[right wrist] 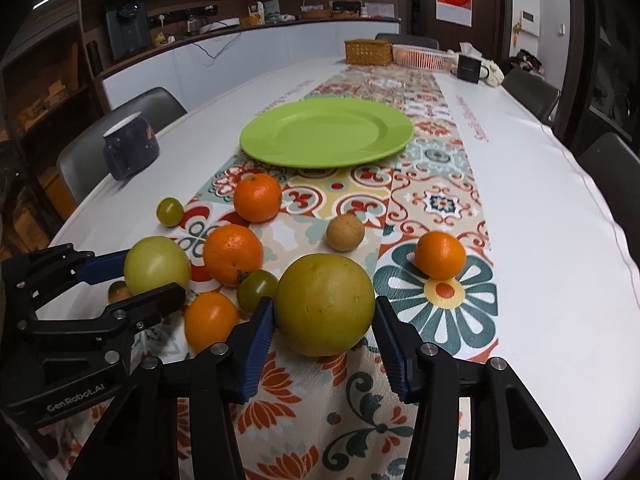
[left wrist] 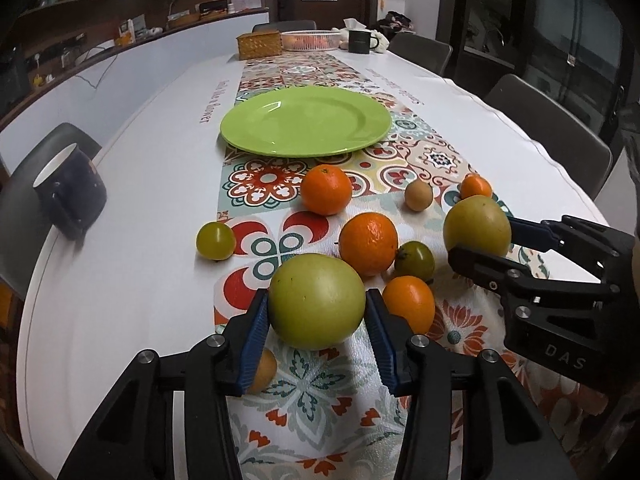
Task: Organize fruits
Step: 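Carry the green fruits to the green plate with both tools and release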
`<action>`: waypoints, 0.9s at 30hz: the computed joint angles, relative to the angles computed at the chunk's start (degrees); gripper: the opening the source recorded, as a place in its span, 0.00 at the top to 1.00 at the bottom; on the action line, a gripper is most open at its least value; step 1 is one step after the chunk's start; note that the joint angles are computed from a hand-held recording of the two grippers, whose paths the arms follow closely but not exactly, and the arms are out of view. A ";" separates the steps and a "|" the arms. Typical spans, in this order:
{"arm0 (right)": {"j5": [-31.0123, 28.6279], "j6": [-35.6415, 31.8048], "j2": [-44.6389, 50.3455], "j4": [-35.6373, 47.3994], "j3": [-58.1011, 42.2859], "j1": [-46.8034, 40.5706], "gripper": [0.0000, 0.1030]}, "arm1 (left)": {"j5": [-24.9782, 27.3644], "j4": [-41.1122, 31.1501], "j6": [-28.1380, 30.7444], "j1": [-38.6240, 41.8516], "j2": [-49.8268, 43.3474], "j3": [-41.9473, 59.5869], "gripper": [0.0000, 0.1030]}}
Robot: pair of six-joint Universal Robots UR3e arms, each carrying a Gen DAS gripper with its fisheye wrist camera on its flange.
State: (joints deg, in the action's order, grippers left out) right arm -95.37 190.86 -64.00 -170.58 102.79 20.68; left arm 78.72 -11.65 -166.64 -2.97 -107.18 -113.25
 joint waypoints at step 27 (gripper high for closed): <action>8.10 -8.41 20.80 25.22 -49.13 -7.37 0.51 | -3.84 -26.80 -0.53 0.48 -26.81 56.28 0.55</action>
State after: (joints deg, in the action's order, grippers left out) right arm -87.27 182.45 -43.20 -145.36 53.65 13.31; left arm 74.87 -38.45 -167.17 -2.49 -133.99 -56.97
